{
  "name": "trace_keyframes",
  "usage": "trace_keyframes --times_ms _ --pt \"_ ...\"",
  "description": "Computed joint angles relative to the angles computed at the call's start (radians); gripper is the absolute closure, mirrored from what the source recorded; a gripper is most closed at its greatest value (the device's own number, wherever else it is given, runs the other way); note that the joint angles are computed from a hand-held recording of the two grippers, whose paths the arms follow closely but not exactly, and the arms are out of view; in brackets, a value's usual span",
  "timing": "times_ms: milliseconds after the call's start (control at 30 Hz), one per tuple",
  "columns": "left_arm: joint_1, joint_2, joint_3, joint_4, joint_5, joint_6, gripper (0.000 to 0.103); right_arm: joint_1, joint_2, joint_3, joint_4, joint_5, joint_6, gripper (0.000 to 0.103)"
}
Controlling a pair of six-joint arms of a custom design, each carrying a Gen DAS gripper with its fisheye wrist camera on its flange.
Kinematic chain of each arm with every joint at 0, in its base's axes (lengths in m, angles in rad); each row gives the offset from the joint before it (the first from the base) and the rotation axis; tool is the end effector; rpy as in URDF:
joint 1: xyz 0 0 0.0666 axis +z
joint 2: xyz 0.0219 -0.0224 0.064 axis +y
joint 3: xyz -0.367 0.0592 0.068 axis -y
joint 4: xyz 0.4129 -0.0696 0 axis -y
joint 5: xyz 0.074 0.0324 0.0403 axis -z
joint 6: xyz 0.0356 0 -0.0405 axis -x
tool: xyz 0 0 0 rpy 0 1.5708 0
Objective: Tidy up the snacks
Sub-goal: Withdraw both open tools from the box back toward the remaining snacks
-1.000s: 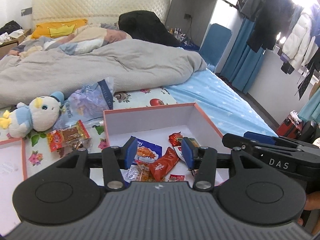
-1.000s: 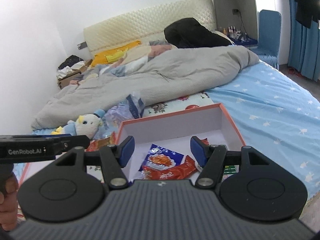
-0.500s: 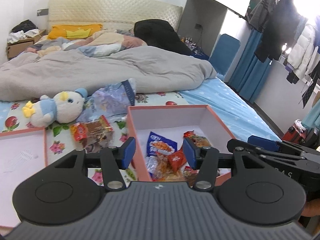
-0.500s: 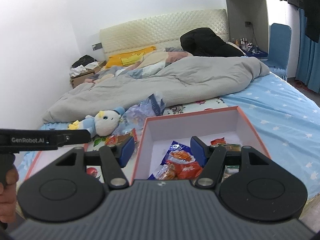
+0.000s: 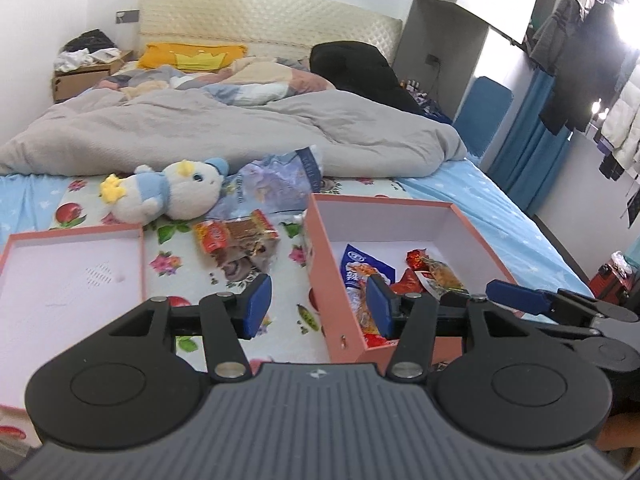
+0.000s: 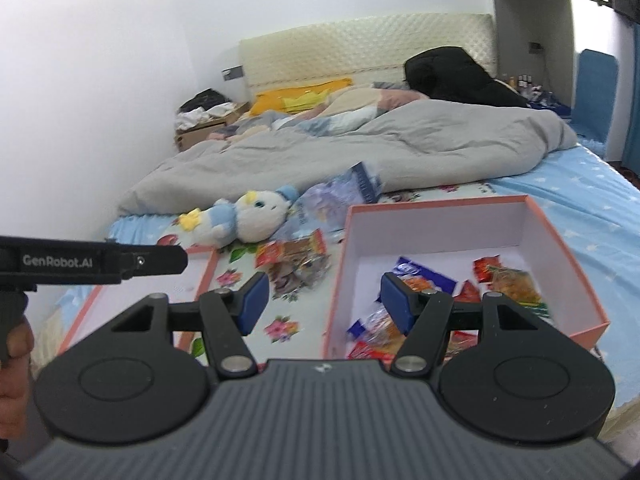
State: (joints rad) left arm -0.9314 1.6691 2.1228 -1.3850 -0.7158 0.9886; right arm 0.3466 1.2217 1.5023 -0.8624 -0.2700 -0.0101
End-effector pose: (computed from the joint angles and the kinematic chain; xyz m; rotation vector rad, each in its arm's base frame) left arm 0.3506 -0.4331 0.5891 -0.3363 2.1985 -0.1252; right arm 0.4177 0.1605 0.5534 -0.5188 2.1074 0.4964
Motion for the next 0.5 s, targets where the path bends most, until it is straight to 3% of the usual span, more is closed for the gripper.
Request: trace_keyframes --times_ms 300,400,500 --pt "-0.039 -0.086 -0.131 -0.055 -0.053 0.132 0.032 0.043 -0.039 -0.063 0.022 0.026 0.022 0.039" --pt "-0.039 -0.118 -0.179 -0.061 -0.053 0.174 0.032 0.055 -0.043 -0.075 0.026 0.036 0.03 0.031" --pt "-0.032 -0.137 -0.212 -0.058 -0.045 0.189 0.032 0.065 -0.046 -0.087 0.031 0.045 0.04 0.031"
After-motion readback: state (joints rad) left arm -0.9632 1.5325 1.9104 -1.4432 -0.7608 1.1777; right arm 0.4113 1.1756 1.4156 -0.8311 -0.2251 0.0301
